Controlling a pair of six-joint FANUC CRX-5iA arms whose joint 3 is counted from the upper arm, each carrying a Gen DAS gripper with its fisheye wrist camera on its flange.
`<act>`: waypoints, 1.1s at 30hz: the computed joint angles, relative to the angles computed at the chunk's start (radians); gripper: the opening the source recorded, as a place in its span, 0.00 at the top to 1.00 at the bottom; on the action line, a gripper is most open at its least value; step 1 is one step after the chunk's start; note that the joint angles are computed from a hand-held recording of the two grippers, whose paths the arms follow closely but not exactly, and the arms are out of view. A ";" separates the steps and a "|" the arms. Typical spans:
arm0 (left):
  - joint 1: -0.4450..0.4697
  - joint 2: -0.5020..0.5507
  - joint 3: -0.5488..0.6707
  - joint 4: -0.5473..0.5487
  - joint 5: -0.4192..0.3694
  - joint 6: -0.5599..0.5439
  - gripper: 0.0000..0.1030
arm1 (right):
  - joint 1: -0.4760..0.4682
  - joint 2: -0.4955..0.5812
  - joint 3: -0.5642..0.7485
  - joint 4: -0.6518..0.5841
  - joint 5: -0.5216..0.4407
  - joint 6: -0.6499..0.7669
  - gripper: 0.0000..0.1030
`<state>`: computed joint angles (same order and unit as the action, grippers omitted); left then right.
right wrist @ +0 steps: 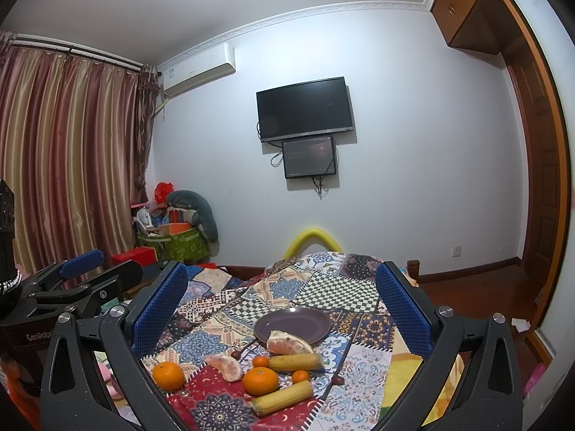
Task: Organize fruits
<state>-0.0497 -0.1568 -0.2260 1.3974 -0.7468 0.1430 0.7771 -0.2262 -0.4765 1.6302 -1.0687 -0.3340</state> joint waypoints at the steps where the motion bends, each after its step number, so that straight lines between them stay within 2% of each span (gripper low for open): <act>1: -0.001 -0.001 -0.001 -0.001 0.003 -0.001 0.00 | 0.001 -0.001 -0.001 0.000 -0.001 -0.001 0.00; 13: 0.001 0.001 -0.003 -0.005 -0.002 0.003 0.00 | -0.001 -0.002 0.001 -0.009 0.007 0.002 0.00; 19: 0.014 0.023 0.023 -0.047 -0.028 0.029 0.00 | -0.013 0.005 0.006 -0.032 0.032 0.019 0.00; 23: 0.026 0.047 0.040 -0.084 -0.042 0.059 0.00 | -0.023 0.018 0.013 -0.084 0.045 0.043 0.00; 27: 0.045 0.087 0.075 -0.173 -0.042 0.133 0.01 | -0.038 0.037 0.016 -0.150 0.053 0.079 0.00; 31: 0.067 0.134 0.115 -0.254 -0.059 0.204 0.03 | -0.054 0.065 0.031 -0.270 0.079 0.153 0.00; 33: 0.073 0.149 0.120 -0.288 -0.043 0.223 0.03 | -0.058 0.083 0.044 -0.336 0.087 0.197 0.00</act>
<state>0.0232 -0.0079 -0.1057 1.1092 -0.7902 0.3661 0.7194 -0.1434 -0.4326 1.2944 -0.9820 -0.1375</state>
